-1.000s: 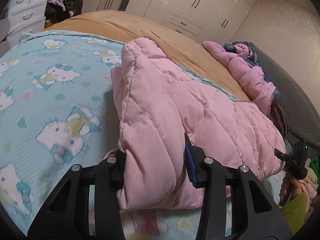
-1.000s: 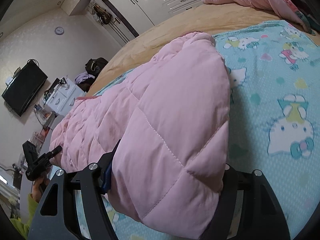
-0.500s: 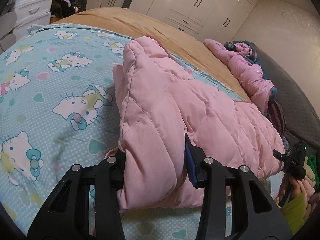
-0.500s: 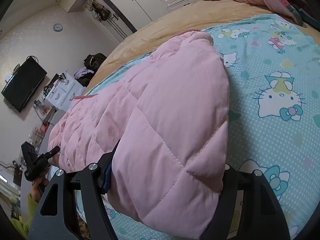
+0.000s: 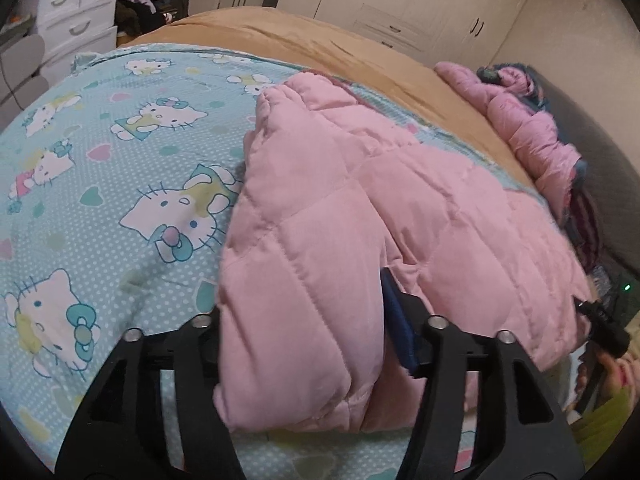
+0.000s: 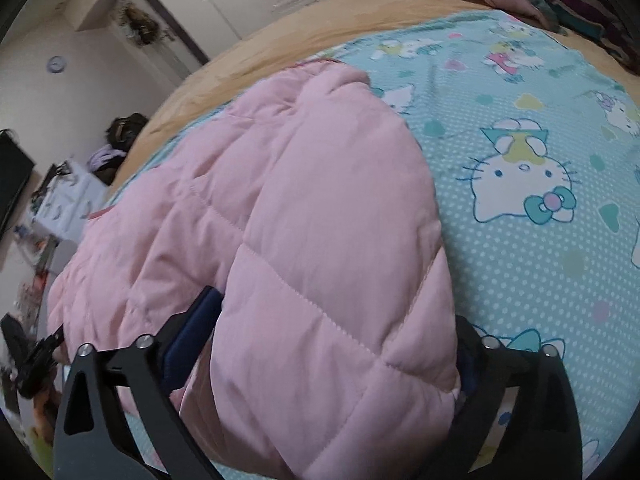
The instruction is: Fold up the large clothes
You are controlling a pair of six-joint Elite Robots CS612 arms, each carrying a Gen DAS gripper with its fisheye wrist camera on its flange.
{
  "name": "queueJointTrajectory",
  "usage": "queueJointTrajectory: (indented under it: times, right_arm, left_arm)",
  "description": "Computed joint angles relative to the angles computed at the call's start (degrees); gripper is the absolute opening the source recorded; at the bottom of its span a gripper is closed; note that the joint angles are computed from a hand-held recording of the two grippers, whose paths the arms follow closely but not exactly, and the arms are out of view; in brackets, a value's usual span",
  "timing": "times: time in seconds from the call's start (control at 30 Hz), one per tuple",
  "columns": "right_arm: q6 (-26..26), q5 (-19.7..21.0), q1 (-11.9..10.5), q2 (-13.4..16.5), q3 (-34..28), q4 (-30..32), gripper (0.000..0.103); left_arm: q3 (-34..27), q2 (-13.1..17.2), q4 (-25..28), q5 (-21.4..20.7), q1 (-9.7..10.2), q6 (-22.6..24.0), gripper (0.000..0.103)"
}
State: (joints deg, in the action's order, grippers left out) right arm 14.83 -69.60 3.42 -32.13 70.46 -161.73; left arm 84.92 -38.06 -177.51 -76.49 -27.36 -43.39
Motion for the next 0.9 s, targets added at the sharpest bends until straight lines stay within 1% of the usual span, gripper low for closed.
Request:
queueJointTrajectory:
  times: [0.03, 0.07, 0.1, 0.13, 0.17, 0.23, 0.33, 0.37, 0.43, 0.5, 0.53, 0.6, 0.8, 0.9]
  right_arm:
    - [0.39, -0.66, 0.11, -0.05, -0.01, -0.12, 0.099]
    - [0.42, -1.72, 0.30, -0.29, 0.17, -0.27, 0.099]
    - [0.06, -2.83, 0.48, -0.47, 0.36, -0.44, 0.099]
    - [-0.30, -4.09, 0.75, -0.72, 0.57, -0.72, 0.099]
    - [-0.72, -5.18, 0.90, -1.04, 0.99, -1.19, 0.099]
    - [-1.67, -7.22, 1.28, -1.96, 2.08, -2.35, 0.099]
    - [-1.14, -7.62, 1.25, -3.06, 4.02, -5.43, 0.099]
    - [-0.49, -8.38, 1.26, -3.75, 5.09, -6.63, 0.099]
    - [0.11, -8.74, 1.21, -4.61, 6.35, -8.51, 0.099]
    - [0.43, -8.32, 1.06, -5.72, 8.24, -11.67, 0.099]
    - [0.33, -6.91, 0.86, -6.35, 9.32, -13.29, 0.099]
    - [0.10, -5.62, 0.80, -7.52, 10.88, -15.00, 0.099]
    - [-1.44, -5.15, 1.57, -10.64, 14.87, -20.62, 0.099]
    - [-2.67, -5.39, 2.23, -12.07, 16.93, -23.20, 0.099]
  left_arm:
    - [-0.10, -0.06, 0.56, 0.36, -0.06, 0.05, 0.058]
    - [-0.19, -0.10, 0.89, 0.43, -0.07, 0.05, 0.059]
    - [-0.24, -0.18, 1.27, 0.45, -0.06, 0.04, 0.063]
    - [-0.22, -0.37, 1.89, 0.82, -0.13, -0.04, 0.069]
    - [-0.16, -0.57, 2.36, 1.40, -0.25, -0.02, 0.071]
    - [0.25, -1.05, 2.42, 2.20, -0.48, 0.23, 0.081]
    - [1.01, -2.00, 2.79, 3.46, -0.91, 0.29, 0.086]
    - [1.27, -2.26, 2.50, 3.70, -1.01, 0.56, 0.088]
    - [2.01, -3.00, 2.23, 5.25, -1.46, 1.12, 0.092]
    - [2.96, -3.90, 1.58, 7.21, -2.04, 1.64, 0.094]
    - [3.46, -4.32, 0.93, 8.30, -2.37, 2.04, 0.094]
    - [4.39, -5.10, -1.14, 10.01, -2.98, 3.56, 0.094]
    - [6.62, -7.49, -4.67, 13.40, -4.83, 6.08, 0.094]
    - [8.14, -8.54, -6.73, 14.30, -5.64, 6.26, 0.094]
